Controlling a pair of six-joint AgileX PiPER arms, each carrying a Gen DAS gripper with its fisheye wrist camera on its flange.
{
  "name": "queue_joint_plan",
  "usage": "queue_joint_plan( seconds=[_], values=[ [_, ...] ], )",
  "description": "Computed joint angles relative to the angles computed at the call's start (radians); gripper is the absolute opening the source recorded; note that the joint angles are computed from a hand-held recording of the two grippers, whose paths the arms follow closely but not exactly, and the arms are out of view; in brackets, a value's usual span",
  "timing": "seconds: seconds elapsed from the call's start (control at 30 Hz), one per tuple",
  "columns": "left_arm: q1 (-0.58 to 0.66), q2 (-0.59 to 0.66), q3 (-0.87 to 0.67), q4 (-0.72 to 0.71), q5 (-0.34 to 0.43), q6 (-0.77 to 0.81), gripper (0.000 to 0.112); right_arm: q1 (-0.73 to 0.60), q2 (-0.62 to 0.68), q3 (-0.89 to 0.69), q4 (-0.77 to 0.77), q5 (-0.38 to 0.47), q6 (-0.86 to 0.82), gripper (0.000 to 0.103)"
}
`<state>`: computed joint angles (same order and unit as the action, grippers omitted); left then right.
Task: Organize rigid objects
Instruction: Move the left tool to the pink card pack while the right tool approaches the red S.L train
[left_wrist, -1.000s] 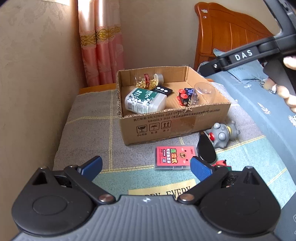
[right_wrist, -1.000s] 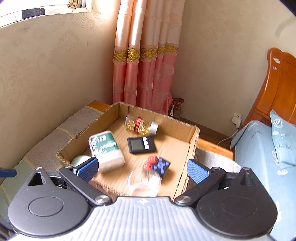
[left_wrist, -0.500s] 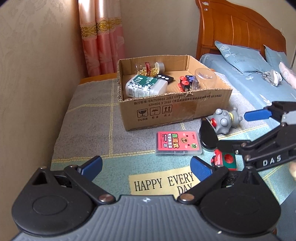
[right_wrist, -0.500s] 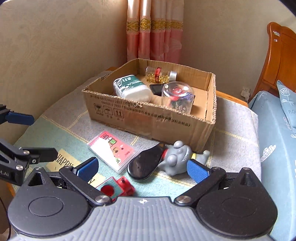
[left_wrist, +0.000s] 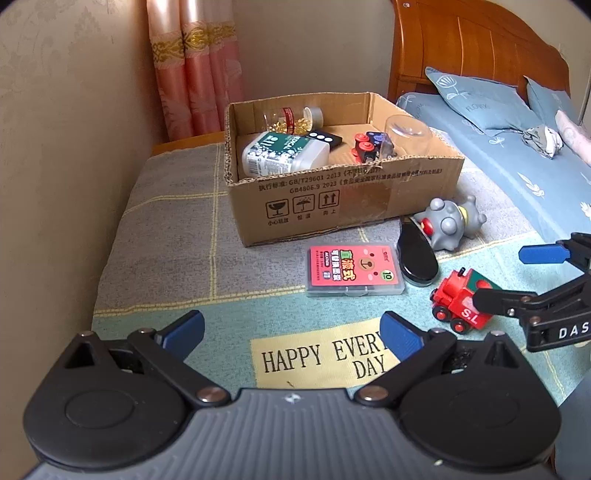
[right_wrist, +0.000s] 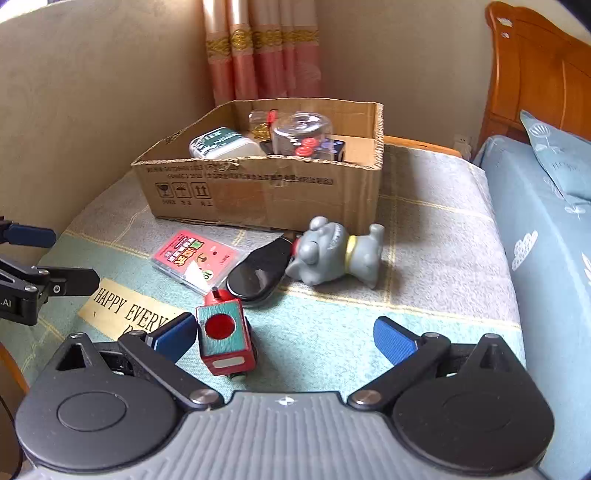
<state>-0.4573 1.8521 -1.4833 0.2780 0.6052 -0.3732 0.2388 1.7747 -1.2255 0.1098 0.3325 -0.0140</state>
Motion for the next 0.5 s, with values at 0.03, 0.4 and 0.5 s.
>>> queue_joint_plan(
  seconds=[0.03,0.4,0.5],
  values=[
    [-0.002,0.005,-0.006,-0.006,0.002,0.009,0.101,-0.020,-0.007,0.017,0.058,-0.015,-0.034,0.103],
    [-0.025,0.077,-0.089,-0.044,0.036,0.081,0.101,-0.097,-0.004,0.105,0.274,-0.074,-0.228,0.103],
    [-0.012,0.113,-0.130,-0.100,0.044,0.130,0.101,-0.079,0.007,0.113,0.234,-0.068,-0.239,0.103]
  ],
)
